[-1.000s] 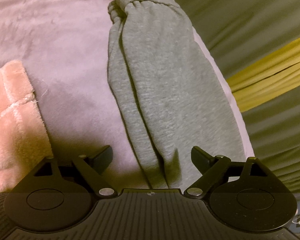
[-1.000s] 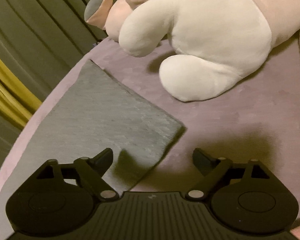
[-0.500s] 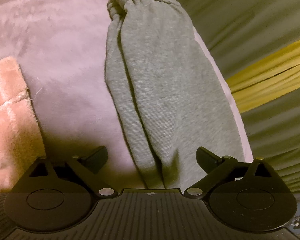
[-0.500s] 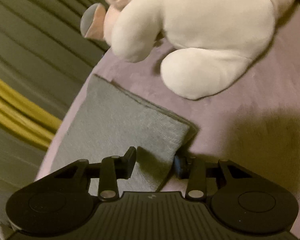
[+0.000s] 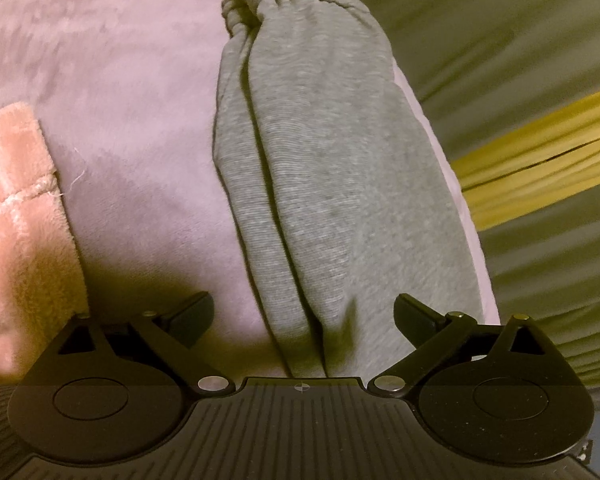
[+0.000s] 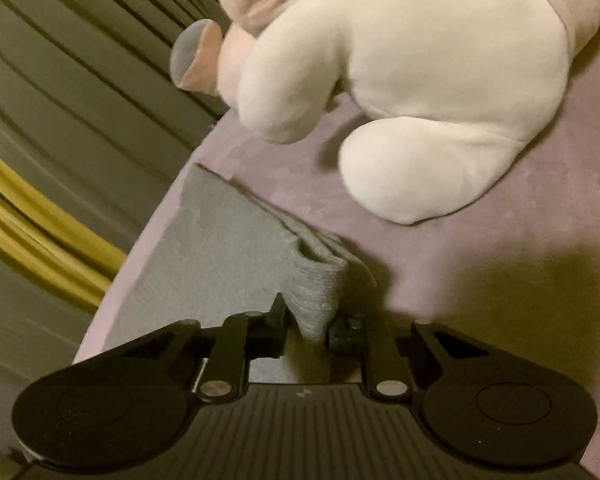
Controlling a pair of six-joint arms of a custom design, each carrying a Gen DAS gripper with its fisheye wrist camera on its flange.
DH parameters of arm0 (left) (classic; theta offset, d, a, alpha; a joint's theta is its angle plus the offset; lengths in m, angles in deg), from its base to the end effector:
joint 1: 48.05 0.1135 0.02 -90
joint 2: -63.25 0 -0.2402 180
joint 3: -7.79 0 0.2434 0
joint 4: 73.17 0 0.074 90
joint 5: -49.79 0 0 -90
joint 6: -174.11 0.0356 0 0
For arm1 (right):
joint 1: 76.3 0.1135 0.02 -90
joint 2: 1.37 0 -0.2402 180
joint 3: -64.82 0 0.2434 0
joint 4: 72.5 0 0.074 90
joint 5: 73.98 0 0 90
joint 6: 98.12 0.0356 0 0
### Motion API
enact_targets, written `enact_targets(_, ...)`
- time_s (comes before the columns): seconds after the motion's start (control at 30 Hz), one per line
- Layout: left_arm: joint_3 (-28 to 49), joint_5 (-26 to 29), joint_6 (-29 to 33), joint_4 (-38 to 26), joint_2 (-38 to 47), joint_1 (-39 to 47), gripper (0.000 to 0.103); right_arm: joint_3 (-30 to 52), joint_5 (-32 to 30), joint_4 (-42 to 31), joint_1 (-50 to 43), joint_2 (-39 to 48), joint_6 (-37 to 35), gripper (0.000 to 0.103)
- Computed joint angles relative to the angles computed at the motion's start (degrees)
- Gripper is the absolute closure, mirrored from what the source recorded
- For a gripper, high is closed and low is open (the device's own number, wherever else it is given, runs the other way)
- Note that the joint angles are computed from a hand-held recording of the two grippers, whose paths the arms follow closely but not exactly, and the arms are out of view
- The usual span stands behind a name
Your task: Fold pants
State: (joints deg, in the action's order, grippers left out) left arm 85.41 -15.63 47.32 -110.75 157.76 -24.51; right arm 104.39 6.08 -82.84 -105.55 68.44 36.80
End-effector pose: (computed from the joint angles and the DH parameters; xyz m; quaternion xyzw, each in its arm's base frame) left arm 0.3118 0.1197 0.1957 -0.4114 0.8371 -0.2358 0.2727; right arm 0.2039 -0.1071 0.1454 0.5168 0.7438 0.1347 0.4018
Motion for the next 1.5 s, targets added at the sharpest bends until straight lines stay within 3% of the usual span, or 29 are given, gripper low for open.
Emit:
enact_targets(0.27,0.0,1.0,-0.1,0.1,0.3,0.7,0.002,-0.7,-4.8,1.6,-3.6,1.5,2.9,0.079)
enact_targets(0.4,0.0,1.6,-0.2,0.2,0.4,1.0,0.002,1.0,-3.0,-1.3,-2.3,1.1,1.3,0.077)
enact_targets(0.5,0.1,2.1,-0.3,0.1,0.5,1.3,0.002,3.5,3.3,-4.2,1.6,1.9,-0.5,0.085)
enact_targets(0.73,0.4,0.0,3.5,-2.2,-1.4,0.0,0.002,15.4,18.4,-18.1,12.5,2.6,-0.6,0.092)
enact_targets(0.83,-1.1,0.2,2.5,-0.9,-2.8,0.7,0.002,24.1,31.9,-21.4,25.8,2.6,-8.3,0.093)
enact_targets(0.93,-3.1,0.8,0.9,0.5,-4.7,2.1,0.002,31.6,38.5,-17.4,41.9,5.1,-20.5,0.093)
enact_targets(1.03,-4.5,2.0,0.6,1.5,-6.2,3.1,0.002,37.4,39.4,-13.2,56.8,12.0,-31.4,0.093)
enact_targets(1.13,-5.4,3.0,1.3,2.1,-7.3,3.7,0.002,41.1,35.7,-11.4,66.2,22.4,-34.9,0.093)
enact_targets(1.23,-5.5,4.3,3.0,1.5,-7.4,4.6,0.002,52.5,31.0,-22.3,71.3,38.6,-33.4,0.092)
enact_targets(1.27,-5.4,4.5,3.2,1.5,-7.3,4.7,0.002,53.8,33.9,-23.0,73.4,41.8,-32.3,0.091)
enact_targets(1.33,-5.0,5.0,3.4,1.7,-6.5,4.6,0.002,54.5,38.9,-22.5,75.9,42.8,-35.8,0.089)
enact_targets(1.5,-4.4,5.7,2.9,2.1,-5.1,4.1,0.002,49.3,34.4,-21.4,73.6,34.2,-28.0,0.092)
